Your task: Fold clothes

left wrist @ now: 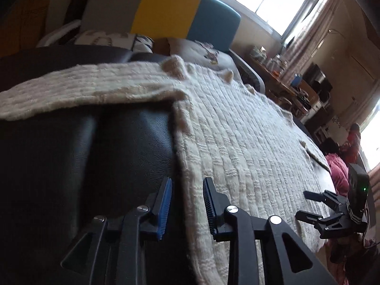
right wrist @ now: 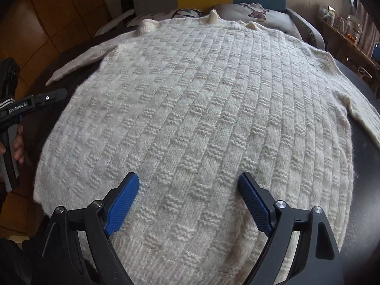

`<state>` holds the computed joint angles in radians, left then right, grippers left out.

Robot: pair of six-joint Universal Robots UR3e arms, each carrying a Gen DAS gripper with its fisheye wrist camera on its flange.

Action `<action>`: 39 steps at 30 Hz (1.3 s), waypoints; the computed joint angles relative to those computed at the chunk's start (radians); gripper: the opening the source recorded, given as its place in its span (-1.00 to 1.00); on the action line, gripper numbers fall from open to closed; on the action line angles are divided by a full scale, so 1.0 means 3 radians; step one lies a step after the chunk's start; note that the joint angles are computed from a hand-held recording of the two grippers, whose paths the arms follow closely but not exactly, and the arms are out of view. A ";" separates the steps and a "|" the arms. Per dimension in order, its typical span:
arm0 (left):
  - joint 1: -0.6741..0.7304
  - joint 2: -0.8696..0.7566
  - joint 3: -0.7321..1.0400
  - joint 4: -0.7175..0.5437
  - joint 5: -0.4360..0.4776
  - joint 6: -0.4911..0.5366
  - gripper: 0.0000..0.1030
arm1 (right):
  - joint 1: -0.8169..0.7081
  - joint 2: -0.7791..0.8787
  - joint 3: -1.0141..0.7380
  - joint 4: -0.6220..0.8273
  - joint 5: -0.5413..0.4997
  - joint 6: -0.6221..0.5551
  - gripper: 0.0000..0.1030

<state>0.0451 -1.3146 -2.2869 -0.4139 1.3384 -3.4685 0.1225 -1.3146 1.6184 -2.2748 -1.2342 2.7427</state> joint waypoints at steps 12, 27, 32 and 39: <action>-0.0298 -0.0627 0.0407 0.0153 0.0356 -0.0023 -0.79 | 0.0436 0.0587 -0.1022 0.0138 -0.0060 0.0076 0.72; -0.0389 -0.0168 0.0364 0.0048 0.0582 -0.0119 -0.71 | 0.0465 0.0485 -0.0773 0.0185 -0.0048 0.0001 0.73; -0.0735 -0.0375 0.0456 0.0169 0.0547 -0.0286 -0.67 | 0.0471 0.0220 -0.0442 0.0082 -0.0146 -0.0084 0.73; -0.0824 -0.0604 0.0476 0.0107 0.0582 -0.0400 -0.69 | 0.0441 0.0126 -0.0147 -0.0024 -0.0206 -0.0117 0.74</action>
